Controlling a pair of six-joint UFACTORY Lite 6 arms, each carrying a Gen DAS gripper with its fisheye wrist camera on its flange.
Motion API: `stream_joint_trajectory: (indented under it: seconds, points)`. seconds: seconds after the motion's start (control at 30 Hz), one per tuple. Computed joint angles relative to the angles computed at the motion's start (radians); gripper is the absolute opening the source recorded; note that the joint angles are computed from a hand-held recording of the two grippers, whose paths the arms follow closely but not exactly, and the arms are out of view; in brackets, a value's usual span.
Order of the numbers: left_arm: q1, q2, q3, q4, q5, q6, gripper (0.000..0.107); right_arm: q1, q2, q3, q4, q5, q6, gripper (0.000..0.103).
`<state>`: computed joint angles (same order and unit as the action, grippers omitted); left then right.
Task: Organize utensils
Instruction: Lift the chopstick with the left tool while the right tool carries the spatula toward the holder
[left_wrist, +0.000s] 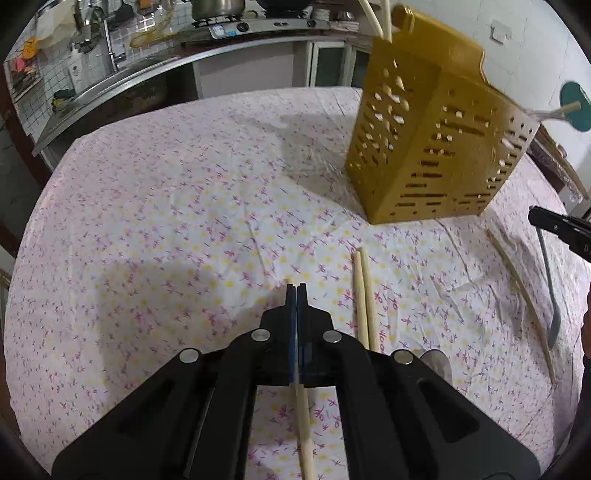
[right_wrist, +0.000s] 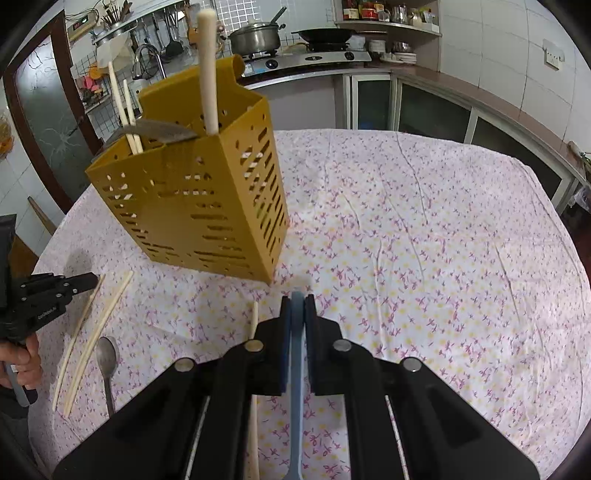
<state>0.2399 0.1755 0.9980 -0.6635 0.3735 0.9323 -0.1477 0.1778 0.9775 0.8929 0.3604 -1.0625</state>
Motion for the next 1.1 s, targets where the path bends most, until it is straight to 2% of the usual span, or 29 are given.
stream_joint_trajectory:
  seconds: [0.07,0.2,0.3,0.43,0.6,0.8,1.1]
  points:
    - [-0.020,0.050,0.029,0.107,-0.020,-0.117,0.005,0.002,-0.001,-0.006,0.005,-0.001,-0.001,0.008]
    - [-0.048,0.059,0.031,0.184,-0.047,-0.204,0.006,-0.004,0.010,-0.008,0.024,0.000,-0.026,0.008]
    - [-0.040,0.059,0.033,0.160,-0.031,-0.191,0.007,-0.015,0.015,-0.005,0.040,0.006,-0.042,0.008]
    - [-0.061,0.062,0.035,0.230,-0.049,-0.242,0.007,-0.014,0.019,-0.007,0.055,0.004,-0.054,0.008]
    - [-0.070,0.070,0.041,0.197,-0.074,-0.246,0.003,-0.019,0.030,-0.015,0.098,0.003,-0.092,0.008]
    - [-0.045,-0.037,-0.016,-0.018,-0.059,-0.054,0.003,-0.063,-0.043,-0.033,0.190,0.061,-0.178,0.008]
    - [0.017,-0.269,-0.038,-0.245,0.055,0.120,0.003,-0.091,-0.188,-0.040,0.297,0.137,-0.235,0.008]
